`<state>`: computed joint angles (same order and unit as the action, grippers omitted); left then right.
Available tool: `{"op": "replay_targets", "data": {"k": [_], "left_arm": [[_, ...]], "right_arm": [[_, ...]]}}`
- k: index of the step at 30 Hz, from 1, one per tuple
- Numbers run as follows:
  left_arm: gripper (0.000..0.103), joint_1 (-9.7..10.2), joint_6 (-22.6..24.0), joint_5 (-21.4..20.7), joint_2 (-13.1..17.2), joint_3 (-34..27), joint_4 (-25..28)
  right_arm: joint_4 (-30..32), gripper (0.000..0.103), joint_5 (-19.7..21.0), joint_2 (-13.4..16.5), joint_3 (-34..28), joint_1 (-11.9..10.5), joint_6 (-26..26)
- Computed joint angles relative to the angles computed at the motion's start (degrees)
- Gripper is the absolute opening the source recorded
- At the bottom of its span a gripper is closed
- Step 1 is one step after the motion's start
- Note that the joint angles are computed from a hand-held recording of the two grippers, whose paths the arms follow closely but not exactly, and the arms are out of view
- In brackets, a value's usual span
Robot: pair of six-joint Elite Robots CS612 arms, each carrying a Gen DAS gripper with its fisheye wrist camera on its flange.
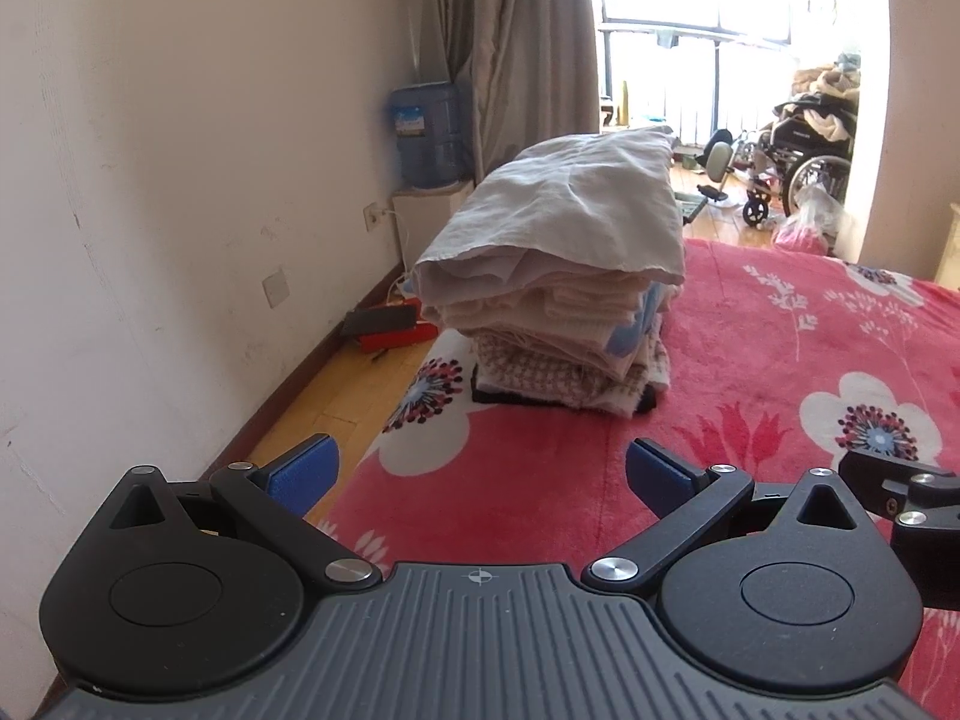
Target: Fold clothes
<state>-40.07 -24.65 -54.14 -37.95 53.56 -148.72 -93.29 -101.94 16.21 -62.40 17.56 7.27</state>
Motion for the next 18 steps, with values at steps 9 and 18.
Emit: {"op": "replay_targets", "data": {"k": [9,18], "left_arm": [[0.103,-0.11,-2.21,1.10,-0.14,0.18,1.66],[0.103,0.28,-4.56,0.13,-0.56,0.68,3.05]], "right_arm": [[-0.58,0.103,-2.50,-0.18,0.84,0.53,0.33],[-1.01,0.103,-3.84,-0.26,1.49,1.06,-1.37]]}}
